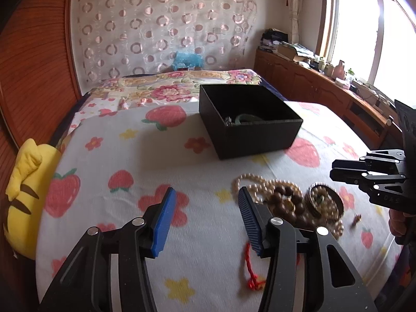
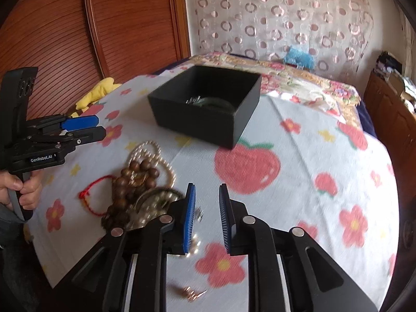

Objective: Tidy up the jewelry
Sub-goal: 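Withdraw both tools from the box back over the jewelry pile, then grasp the silver bangle with the right tool while the left tool grasps the red string bracelet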

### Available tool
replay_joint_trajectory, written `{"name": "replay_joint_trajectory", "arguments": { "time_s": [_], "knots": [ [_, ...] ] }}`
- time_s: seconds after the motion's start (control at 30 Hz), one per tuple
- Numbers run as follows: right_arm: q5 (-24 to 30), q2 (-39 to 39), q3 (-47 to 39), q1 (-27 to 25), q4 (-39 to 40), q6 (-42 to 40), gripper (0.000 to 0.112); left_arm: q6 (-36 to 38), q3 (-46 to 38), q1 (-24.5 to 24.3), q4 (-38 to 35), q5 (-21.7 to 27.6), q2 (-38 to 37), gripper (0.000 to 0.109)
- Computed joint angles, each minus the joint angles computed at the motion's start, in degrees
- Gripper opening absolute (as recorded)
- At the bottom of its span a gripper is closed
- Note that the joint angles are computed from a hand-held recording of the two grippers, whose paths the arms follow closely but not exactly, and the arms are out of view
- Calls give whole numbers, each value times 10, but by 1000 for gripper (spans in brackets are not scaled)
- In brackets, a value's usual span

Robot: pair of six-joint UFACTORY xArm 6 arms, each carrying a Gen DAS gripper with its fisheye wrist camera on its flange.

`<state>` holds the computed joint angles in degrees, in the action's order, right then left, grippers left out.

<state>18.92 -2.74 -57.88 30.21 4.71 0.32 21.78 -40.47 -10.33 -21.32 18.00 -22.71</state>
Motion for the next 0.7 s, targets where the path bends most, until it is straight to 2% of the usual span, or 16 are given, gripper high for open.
{"name": "replay_joint_trajectory", "arguments": {
  "time_s": [0.27,0.5,0.53,0.57,0.63,0.7],
  "knots": [
    [10,-7,12,7,-18,25,21,3,32,-2,0,13,-33,49],
    [17,4,5,8,19,5,21,-1,54,-5,1,15,-61,49],
    [19,6,4,9,33,-6,20,-1,55,-6,1,16,-63,49],
    [19,7,3,11,47,-19,11,0,59,-8,-1,18,-67,49],
    [4,3,10,11,18,6,6,3,64,-10,-5,22,-73,49],
    [-10,-1,16,14,-2,27,6,-2,72,-13,1,29,-81,49]
  ]
}}
